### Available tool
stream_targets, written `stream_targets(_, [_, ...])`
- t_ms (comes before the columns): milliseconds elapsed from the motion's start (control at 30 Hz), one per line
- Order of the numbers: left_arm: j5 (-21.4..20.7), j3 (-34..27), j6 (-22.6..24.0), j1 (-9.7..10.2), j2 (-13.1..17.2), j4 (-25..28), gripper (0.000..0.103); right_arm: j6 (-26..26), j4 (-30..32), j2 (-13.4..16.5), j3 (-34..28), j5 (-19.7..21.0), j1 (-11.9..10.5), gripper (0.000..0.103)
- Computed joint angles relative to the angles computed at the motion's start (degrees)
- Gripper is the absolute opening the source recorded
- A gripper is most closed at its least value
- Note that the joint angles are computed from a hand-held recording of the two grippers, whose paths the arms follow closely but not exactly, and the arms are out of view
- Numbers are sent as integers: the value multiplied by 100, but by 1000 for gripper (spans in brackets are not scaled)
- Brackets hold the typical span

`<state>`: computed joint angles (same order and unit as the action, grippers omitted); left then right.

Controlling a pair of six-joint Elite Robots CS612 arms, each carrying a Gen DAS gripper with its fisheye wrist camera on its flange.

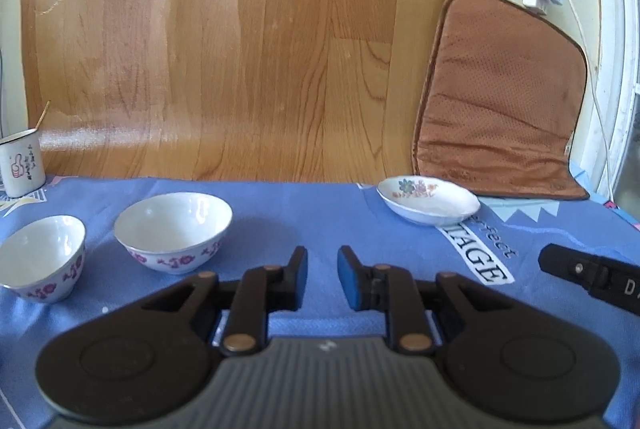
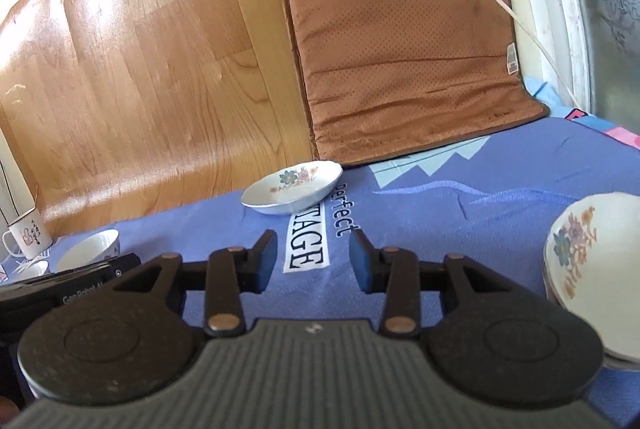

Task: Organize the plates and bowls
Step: 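Move both open tools back toward the remaining saucers and bowls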

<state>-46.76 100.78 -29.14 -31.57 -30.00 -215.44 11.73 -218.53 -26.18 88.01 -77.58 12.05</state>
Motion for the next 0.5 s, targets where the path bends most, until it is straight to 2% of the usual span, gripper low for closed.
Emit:
stream_targets(67, [212,-4,71,-54,44,-187,26,-16,-93,12,7,20,-11,43])
stream_targets(233, [680,-64,399,-163,148,-589,29,-236,-410,44,30,-77,45,43])
stream_targets(333, [958,-109,522,-213,203,-781,37,-385,-604,63,46,-98,64,43])
stream_targets(367, [1130,-131,557,-247,237,-891,42,-435,-667,70,51,-106,71,43])
stream_targets(500, [1789,-237,928,-393,393,-1496,49,-681,-977,112,54,-206,123,46])
